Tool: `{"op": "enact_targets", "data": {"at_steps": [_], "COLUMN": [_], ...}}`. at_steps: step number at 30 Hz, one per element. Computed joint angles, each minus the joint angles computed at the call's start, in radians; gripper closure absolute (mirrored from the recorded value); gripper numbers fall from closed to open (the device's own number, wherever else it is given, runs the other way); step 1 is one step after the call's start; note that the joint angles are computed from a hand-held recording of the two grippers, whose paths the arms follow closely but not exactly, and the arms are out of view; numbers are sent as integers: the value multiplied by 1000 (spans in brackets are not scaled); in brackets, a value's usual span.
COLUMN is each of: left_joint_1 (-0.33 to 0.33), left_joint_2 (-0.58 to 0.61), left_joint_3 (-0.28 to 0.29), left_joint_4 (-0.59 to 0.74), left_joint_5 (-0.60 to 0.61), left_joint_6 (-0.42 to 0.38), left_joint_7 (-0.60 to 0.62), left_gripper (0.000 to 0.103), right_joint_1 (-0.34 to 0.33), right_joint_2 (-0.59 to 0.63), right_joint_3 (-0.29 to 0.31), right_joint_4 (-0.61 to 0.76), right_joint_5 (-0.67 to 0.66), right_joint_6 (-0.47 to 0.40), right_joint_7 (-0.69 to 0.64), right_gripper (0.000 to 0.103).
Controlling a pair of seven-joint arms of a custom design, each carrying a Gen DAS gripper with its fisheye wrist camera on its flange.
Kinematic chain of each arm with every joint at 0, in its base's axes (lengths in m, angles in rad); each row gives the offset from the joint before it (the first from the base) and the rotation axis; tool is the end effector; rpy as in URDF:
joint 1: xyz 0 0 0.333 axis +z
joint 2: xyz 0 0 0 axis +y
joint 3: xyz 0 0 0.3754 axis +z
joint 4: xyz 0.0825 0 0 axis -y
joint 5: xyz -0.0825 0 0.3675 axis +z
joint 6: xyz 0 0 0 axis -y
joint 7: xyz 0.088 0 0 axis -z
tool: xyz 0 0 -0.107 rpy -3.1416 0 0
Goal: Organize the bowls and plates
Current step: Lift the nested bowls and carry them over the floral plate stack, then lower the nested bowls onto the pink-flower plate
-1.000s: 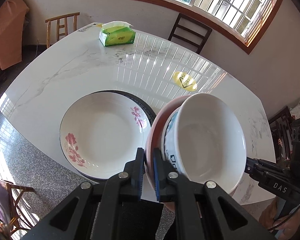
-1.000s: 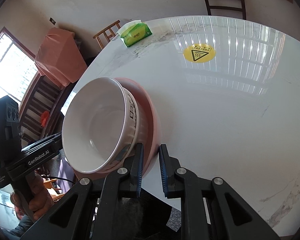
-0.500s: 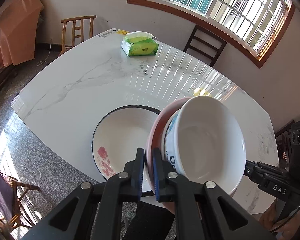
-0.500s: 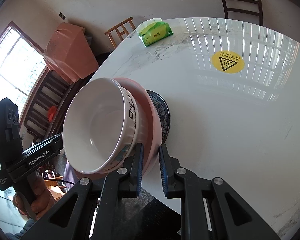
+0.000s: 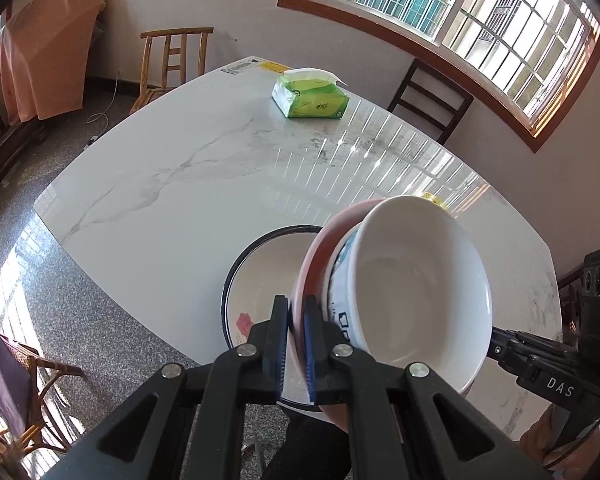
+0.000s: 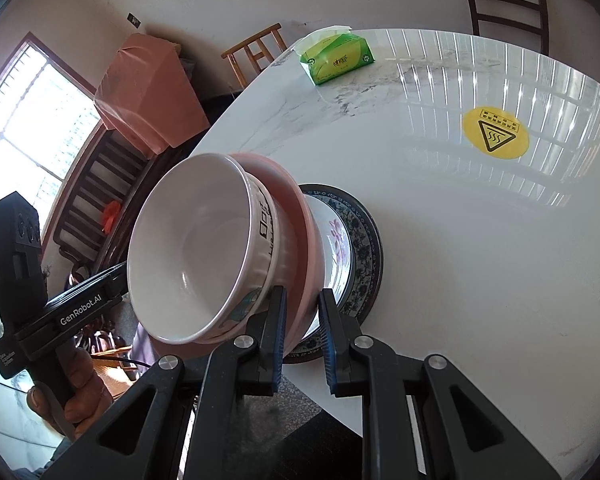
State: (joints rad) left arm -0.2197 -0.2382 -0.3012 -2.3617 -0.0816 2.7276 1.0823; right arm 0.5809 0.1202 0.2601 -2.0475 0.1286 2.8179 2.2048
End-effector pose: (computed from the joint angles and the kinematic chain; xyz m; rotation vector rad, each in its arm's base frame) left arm 0.4149 -0.2477 0.5511 -2.0302 1.9923 -0.8315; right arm 0.4174 0.4465 0.5274 -1.8307 1.6787 0.0993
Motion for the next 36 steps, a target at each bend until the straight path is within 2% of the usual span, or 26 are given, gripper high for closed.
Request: {"op": "enact_targets", "data": {"at_steps": [36], "left_joint_1": [-3], "left_joint_2": [68], "left_joint_3": [34], "left_joint_4": [-3], "left_joint_5": [-44], "left_joint_6": [0], "left_joint_7": [48], "left_gripper": [98], "right_joint_1": [-11], "right_joint_2": [83], "right_joint_3": [18], "right_joint_4": [70], "right_joint_5": [20], "right_joint_6": [-30], "right_joint_7": [-10], "right_gripper": [85]}}
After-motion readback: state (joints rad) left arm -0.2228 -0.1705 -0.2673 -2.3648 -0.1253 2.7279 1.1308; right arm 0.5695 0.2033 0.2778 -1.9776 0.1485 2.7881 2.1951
